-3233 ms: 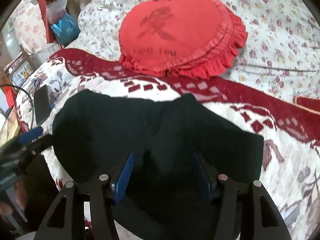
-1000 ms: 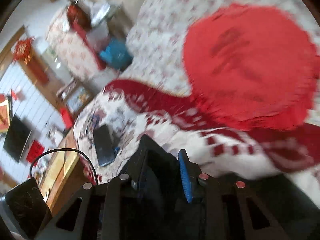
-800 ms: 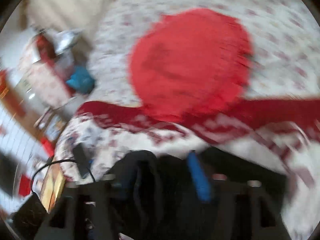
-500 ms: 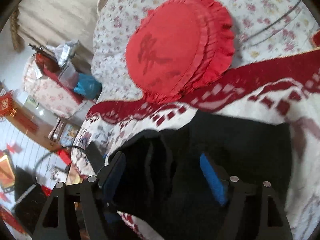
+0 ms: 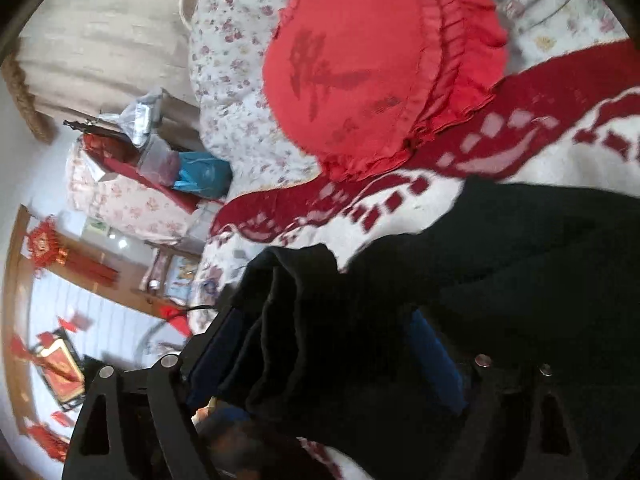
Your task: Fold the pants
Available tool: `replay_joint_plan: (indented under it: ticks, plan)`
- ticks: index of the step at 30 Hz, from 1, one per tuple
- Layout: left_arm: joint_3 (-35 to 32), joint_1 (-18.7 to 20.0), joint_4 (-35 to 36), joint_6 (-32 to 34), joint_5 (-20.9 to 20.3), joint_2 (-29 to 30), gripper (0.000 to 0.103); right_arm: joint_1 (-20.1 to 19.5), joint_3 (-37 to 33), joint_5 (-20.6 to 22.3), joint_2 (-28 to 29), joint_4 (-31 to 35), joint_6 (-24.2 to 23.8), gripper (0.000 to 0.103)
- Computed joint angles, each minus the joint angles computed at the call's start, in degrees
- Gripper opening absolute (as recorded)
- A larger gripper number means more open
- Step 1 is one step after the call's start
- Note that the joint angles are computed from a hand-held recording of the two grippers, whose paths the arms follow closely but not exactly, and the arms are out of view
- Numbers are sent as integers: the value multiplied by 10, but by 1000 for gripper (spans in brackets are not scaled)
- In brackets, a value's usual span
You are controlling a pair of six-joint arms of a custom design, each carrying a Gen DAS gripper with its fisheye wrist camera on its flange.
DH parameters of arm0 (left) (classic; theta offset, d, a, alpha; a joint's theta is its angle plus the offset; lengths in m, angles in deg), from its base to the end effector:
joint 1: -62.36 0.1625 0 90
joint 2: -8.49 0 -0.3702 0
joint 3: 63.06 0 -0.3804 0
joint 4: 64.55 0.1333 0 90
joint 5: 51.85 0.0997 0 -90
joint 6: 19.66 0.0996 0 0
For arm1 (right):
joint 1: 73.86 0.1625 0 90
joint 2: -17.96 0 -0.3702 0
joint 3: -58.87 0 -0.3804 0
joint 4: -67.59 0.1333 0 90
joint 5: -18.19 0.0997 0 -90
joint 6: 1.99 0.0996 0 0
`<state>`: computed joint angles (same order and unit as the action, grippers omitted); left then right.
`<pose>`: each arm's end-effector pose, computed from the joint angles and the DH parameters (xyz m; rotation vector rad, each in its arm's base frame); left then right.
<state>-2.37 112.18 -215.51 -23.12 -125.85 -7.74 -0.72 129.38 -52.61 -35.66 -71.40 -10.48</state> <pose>-0.3609 -0.6765 -0.0640 0.8692 2.8091 -0.5493 -0.0493 -0.7353 0.3233 0.0686 2.8092 -0.8919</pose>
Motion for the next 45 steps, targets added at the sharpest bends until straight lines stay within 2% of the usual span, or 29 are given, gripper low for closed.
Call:
replay_joint_plan:
  ticks: [4, 8, 12, 14, 16, 18, 21, 24, 26, 27, 28, 29, 30, 34, 36, 39, 42, 45]
  plan:
    - [15, 0, -26, -5, -28, -2, 68, 15, -28, -3, 18, 17, 5, 88]
    - [3, -2, -16, 7, -47, 10, 68, 29, -52, -21, 31, 33, -9, 90]
    - [-2, -3, -13, 10, -49, 16, 68, 38, -78, -66, 44, 72, -36, 92]
    - [0, 0, -15, 4, -56, 14, 68, 40, -99, -104, 57, 102, -42, 92]
    - [2, 1, -15, 3, -55, 12, 68, 44, -108, -145, 65, 107, -45, 91]
    - [-2, 1, -14, 5, -51, 14, 68, 53, -100, -184, 60, 89, -73, 91]
    - [-4, 4, -14, 4, -53, 17, 68, 52, -79, -171, 48, 47, -88, 92]
    - [-10, 6, -13, 3, -54, 20, 68, 52, -114, -193, 70, 93, -94, 92]
    - [-11, 6, -12, 3, -52, 21, 68, 51, -122, -201, 82, 105, -102, 82]
    - [-10, 5, -12, 2, -47, 20, 68, 53, -110, -214, 81, 86, -110, 62]
    - [-8, 4, -11, 2, -43, 19, 68, 59, -95, -229, 78, 60, -128, 33]
    - [-7, 4, -9, 1, -43, 16, 68, 61, -85, -220, 74, 51, -143, 21]
    - [-5, 4, -4, -3, -43, 13, 68, 60, -78, -205, 68, 48, -141, 21]
    - [16, 0, -5, 3, -54, -12, 68, 67, -40, -199, 36, 7, -152, 19]
    - [39, -5, -23, 18, -54, -31, 68, 66, -5, -178, -5, -21, -163, 19]
    - [55, -11, -40, 35, -58, -48, 70, 59, 43, -168, -62, -63, -164, 19]
    - [42, -17, -40, 40, -50, -42, 70, 48, 80, -194, -102, -90, -165, 19]
    - [-4, -23, -10, 36, -30, -10, 70, 30, 109, -253, -123, -105, -158, 19]
